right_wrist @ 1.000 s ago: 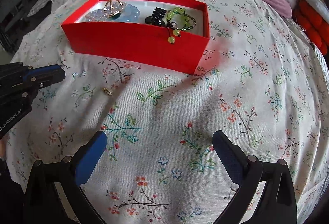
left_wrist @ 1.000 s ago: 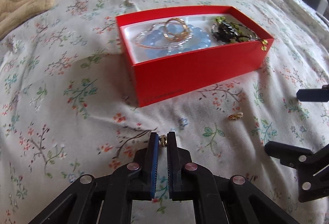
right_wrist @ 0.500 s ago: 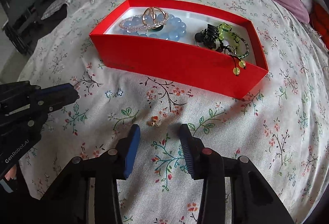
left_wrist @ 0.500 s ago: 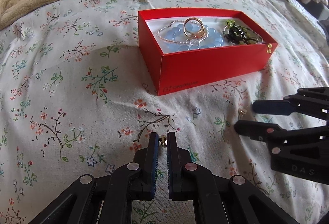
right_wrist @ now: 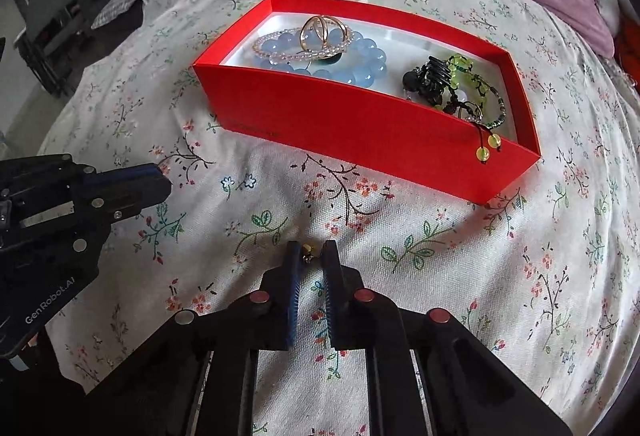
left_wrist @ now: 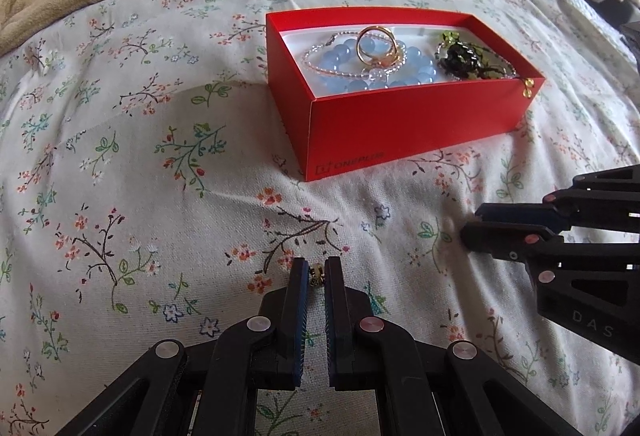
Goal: Organize jewelry
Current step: 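Grasp the other gold earring with the right tool while the left tool holds its earring, then lower both gold earrings into the red box with both tools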
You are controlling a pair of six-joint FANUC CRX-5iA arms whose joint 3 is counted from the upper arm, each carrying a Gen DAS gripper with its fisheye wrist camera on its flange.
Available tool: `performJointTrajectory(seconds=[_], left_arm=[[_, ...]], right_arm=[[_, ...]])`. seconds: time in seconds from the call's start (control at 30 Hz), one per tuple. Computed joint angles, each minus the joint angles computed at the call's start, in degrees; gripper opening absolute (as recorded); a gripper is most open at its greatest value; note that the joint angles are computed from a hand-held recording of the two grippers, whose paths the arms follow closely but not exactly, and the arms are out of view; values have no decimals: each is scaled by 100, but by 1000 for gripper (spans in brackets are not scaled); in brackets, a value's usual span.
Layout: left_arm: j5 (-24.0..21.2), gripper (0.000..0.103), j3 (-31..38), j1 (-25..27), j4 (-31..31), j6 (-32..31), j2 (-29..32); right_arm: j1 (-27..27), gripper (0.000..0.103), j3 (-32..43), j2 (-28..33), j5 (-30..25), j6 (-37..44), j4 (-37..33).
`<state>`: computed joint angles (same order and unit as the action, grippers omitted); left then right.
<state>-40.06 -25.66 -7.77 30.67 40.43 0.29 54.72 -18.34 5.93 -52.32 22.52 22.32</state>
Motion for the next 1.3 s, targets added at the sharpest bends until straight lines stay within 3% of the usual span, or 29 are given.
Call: performJointTrajectory(seconds=[0.57,0.93,1.3], left_arm=[[-330,2,213,177,287,243,-102],[-250,2,581,-187,447,499,103],[-35,2,1093,-589,315,951,628]], right_arm=[[32,12,-57,-557,-178,-467,196],[-206,12,-156,-908,-58,-880,436],[-668,12,-47,-770,180,-1051,319]])
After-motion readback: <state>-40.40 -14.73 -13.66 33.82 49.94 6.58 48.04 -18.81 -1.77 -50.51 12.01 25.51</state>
